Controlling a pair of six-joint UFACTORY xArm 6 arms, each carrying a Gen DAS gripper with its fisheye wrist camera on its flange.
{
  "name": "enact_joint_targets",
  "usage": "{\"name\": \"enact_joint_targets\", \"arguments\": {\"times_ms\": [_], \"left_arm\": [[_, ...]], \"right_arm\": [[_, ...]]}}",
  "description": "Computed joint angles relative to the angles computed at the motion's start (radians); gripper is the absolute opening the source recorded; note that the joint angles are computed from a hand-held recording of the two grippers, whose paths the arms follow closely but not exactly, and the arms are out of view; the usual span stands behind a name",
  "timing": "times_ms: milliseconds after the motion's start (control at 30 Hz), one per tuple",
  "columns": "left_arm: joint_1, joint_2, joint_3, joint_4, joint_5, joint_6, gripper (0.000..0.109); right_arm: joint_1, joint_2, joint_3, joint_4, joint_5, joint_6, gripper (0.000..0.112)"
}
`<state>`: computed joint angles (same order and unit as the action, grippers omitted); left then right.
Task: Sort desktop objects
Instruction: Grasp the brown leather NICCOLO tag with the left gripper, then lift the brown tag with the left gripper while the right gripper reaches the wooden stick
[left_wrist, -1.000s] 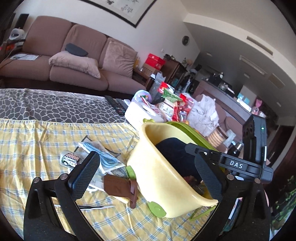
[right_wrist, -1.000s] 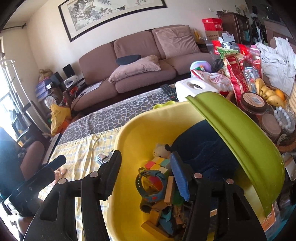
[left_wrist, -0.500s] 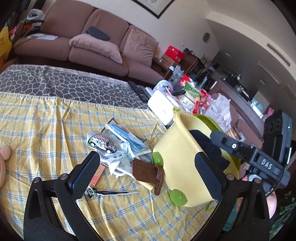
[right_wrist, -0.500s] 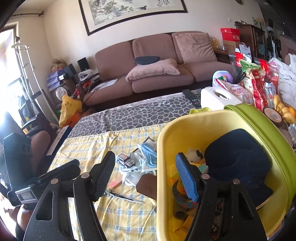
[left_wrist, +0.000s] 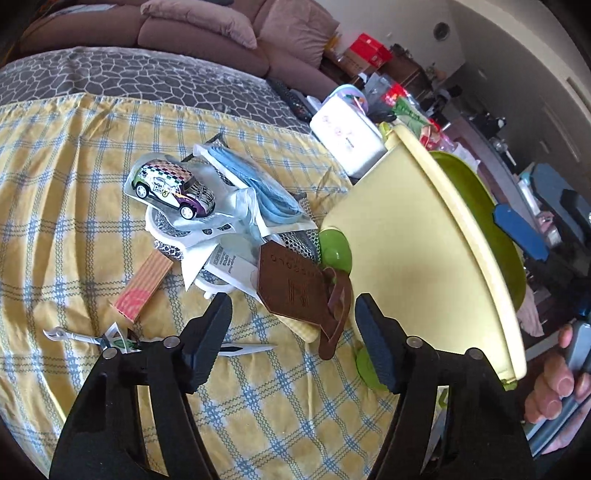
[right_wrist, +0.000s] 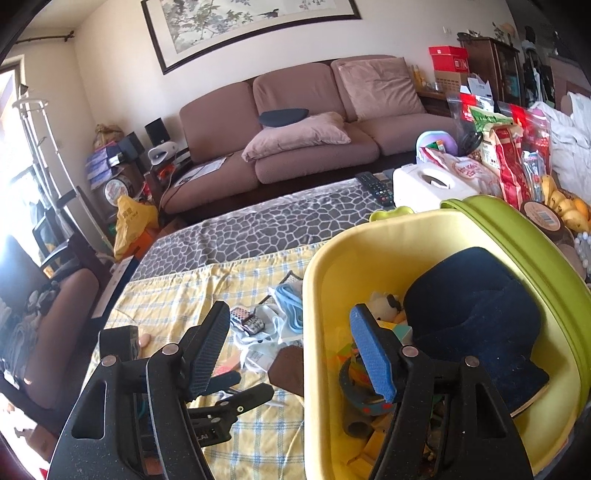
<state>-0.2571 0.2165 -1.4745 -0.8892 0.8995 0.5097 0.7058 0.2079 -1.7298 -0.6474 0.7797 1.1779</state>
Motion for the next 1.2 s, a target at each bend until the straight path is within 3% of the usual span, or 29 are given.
{"name": "enact_joint_targets", "arguments": {"times_ms": [67, 333, 500, 633, 700, 900, 1200], "left_arm": [[-0.004, 0.026, -0.023, 0.015, 0.010, -0.034, 0.056], [-0.031, 0.084, -0.066, 0.030, 0.009, -0.082, 0.054], [-0.041, 0.105, -0.075, 0.054, -0.006, -0.115, 0.032], [-0.033, 0.104, -0.067, 0.017, -0.015, -0.110, 0.023], [-0.031, 0.095, -0.060, -0.004, -0.021, -0.088, 0.012], [-0.015, 0.039, -0.025, -0.012, -0.032, -0.047, 0.009], [0.097, -0.074, 0.032, -0.067, 0.000, 0.004, 0.009]], "right_arm": [[-0.004, -0.008, 0.012, 0.006, -0.004, 0.000, 0.070], [-0.010, -0.020, 0.035, 0.024, -0.007, -0.007, 0.070], [-0.008, -0.017, 0.034, 0.032, 0.006, -0.021, 0.070], [-0.006, -0.010, 0.027, 0.039, 0.019, -0.030, 0.069], [-0.006, -0.007, 0.023, 0.039, 0.019, -0.033, 0.070], [-0.004, 0.008, 0.004, 0.039, 0.004, -0.046, 0.070], [0.019, 0.078, -0.080, 0.060, -0.007, -0.100, 0.069]]}}
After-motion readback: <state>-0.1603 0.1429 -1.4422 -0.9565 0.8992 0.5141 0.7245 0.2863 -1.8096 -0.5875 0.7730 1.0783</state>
